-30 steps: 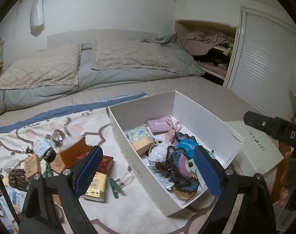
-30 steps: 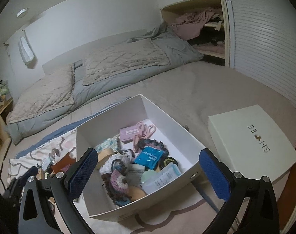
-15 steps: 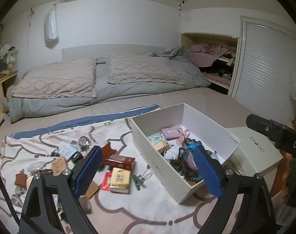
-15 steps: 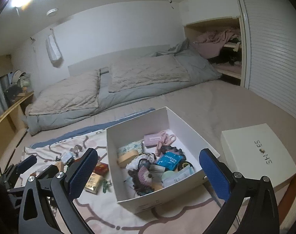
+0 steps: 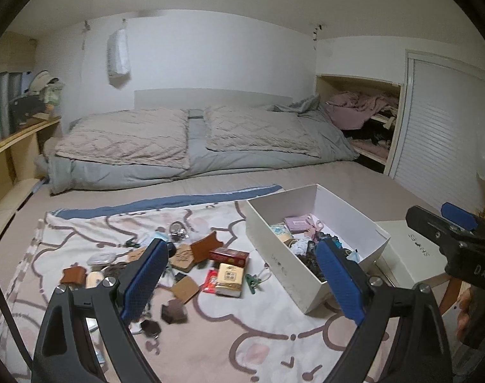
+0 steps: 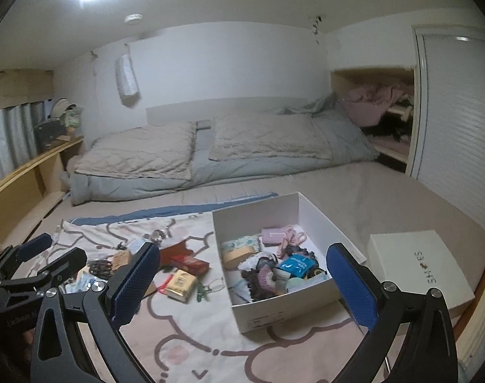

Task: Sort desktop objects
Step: 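Withdraw both tools from the white box back toward the cluttered pile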

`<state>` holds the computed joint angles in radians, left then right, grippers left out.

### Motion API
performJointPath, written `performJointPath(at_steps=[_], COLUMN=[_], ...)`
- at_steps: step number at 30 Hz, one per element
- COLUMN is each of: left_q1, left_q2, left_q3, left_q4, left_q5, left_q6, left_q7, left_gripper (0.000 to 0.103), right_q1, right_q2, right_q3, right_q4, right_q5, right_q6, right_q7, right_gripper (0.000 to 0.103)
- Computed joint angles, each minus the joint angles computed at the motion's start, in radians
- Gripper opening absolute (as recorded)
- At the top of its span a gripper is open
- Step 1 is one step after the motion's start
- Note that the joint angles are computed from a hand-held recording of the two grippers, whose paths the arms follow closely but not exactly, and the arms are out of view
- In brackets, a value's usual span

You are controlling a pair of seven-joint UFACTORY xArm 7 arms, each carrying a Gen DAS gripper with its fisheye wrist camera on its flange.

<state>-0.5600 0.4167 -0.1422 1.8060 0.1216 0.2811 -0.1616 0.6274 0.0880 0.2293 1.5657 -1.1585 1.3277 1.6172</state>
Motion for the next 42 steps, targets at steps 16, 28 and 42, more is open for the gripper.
performJointPath(at_steps=[16,28,42], left_q1=[0.057,0.229,0.371], left_q2=[-0.349,-0.521,-0.584], left_q3=[0.047,-0.045,-0.121], left_q4=[-0.382,-0.55,-0.643], left_q5=[0.291,0.443,0.316], left_q6=[-0.093,-0.121,-0.205], left_q7=[-0.342,-0.519,-0.412], left_gripper=[0.098,0.103,0.103], right_q1=[0.115,0.214,0.318], right_q2=[0.061,0.117,0.23], right_q3=[0.016,-0.005,-0.078], right_q4=[0.097,0.16,0.297], right_q5=[-0.058,-0.13,-0.154], right_q6=[-0.002,-0.004,0.011], right_q7=[0.002,-0.027,-0.057], right_gripper=[0.103,0.103,0.103])
